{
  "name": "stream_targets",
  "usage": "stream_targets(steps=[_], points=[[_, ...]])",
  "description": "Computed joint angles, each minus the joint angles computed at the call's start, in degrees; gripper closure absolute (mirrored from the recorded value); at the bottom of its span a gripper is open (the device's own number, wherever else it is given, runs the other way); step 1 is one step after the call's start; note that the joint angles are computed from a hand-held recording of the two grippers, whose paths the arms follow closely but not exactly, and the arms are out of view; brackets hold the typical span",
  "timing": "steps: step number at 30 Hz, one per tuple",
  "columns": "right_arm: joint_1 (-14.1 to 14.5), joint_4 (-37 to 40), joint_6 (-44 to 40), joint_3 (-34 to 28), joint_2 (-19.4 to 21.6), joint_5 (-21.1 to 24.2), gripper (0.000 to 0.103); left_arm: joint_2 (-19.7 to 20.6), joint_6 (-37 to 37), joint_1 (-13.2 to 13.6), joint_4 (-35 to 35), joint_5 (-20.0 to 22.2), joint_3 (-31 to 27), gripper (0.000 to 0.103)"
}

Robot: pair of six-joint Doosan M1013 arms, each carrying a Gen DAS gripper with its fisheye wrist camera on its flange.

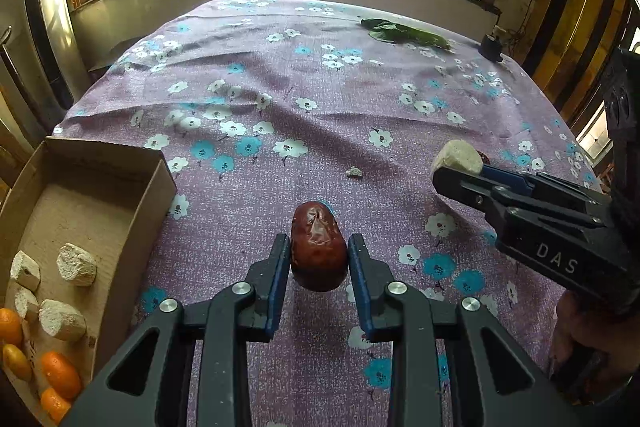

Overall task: Organize fruits
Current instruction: 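Carry the date and rice cake into the cardboard box and open both grippers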

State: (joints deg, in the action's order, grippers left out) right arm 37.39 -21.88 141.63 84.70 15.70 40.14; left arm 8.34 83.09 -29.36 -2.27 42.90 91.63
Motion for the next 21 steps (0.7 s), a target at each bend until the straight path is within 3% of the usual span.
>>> stream_targets(steps=[10, 21], points=[[5.01, -4.92, 7.82, 3.1, -2.76, -2.04, 0.064, -5.67, -6.2, -0.04, 7.45, -3.3, 5.85, 0.075], [8.14, -2.52, 5.62, 1.62, -1.7, -2.86, 0.064, -9.71, -11.09, 1.55, 12.81, -4.91, 9.81, 0.075]])
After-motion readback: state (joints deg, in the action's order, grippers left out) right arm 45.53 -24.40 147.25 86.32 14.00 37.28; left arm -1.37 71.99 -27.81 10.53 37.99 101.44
